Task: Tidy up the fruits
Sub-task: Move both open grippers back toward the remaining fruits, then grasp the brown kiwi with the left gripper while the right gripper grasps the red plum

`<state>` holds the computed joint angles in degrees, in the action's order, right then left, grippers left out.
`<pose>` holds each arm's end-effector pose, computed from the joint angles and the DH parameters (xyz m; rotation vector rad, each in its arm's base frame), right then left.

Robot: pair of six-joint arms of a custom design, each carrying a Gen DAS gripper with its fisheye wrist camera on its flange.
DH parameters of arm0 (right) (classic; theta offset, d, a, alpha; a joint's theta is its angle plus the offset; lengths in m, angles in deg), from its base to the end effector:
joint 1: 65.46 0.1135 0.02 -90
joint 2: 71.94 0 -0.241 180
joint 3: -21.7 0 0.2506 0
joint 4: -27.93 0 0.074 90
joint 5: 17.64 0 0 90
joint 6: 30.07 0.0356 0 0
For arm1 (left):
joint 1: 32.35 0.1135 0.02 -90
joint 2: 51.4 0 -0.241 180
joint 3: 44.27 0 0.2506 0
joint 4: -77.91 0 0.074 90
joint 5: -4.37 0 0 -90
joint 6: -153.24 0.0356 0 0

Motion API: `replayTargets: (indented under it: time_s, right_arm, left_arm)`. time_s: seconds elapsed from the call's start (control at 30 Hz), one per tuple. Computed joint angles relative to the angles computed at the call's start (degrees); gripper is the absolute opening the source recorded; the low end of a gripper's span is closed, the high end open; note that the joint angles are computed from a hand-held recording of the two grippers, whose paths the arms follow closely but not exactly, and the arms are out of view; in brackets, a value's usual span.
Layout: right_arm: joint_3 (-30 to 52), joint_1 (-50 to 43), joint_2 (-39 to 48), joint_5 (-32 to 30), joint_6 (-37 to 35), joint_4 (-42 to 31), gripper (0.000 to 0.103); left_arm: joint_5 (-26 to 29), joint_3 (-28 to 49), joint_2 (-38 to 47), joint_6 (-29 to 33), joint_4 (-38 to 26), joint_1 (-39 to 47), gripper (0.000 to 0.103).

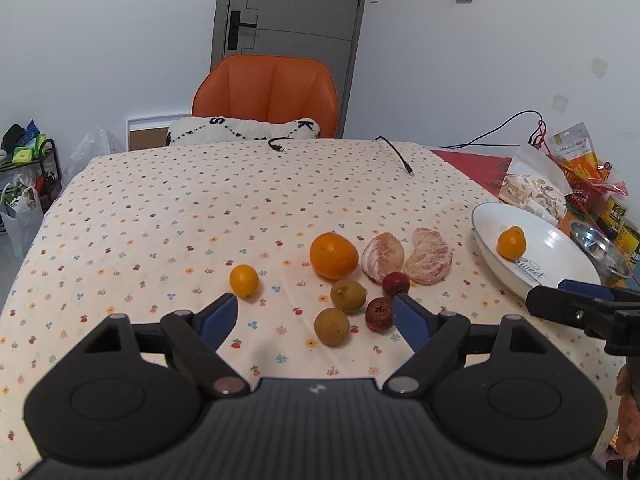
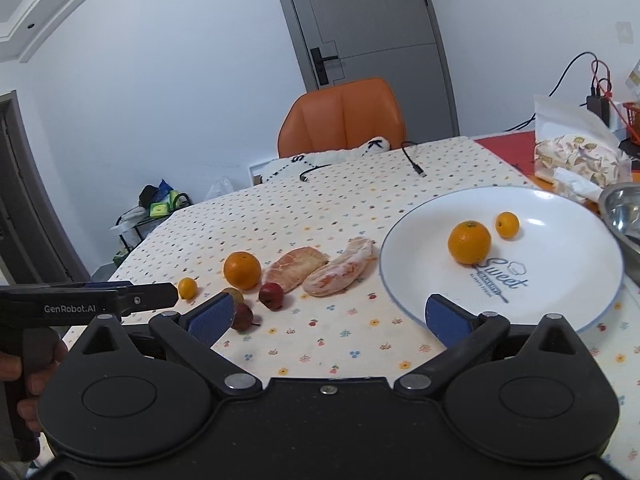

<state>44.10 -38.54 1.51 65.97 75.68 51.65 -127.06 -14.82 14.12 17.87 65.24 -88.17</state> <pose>0.1819 0.0968 0.0994 -0.2745 2.0764 0.5725 0.1257 -0.1432 0.1096 -0.1090 2.1689 -0.1093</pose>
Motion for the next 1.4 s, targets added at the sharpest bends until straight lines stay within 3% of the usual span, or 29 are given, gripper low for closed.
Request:
replayTargets:
  time_s: [0.4,0.6,0.73,0.97,1.4]
  right_arm:
    - [2.78,2.58,6.39,1.43,-1.22,2.96,0.099]
    - [5.09,4.24,9.70,1.39,-1.51,2.20,0.082]
    - [6.98,5.22,12.17,1.49,-1.42,2.05,0.072]
    - [11.28,6.23,17.70,1.68,-1.20,2.27,0.053]
    - [19.19,7.41,27.04,1.00,0.45,2.93,0.047]
  left_arm:
    - [6.26,-2.13,6.94,3.02,11.58,4.49,0.054]
    - [10.00,-2.19,11.83,5.13,18.19,7.08,0.040]
    - [12.33,-2.83,13.72,6.07,22.24,8.77,0.023]
    - [12.33,-3.86,11.68,6.65,22.13,9.27,0.022]
    - [11.54,-6.25,5.51,6.40,19.16,10.61,0.022]
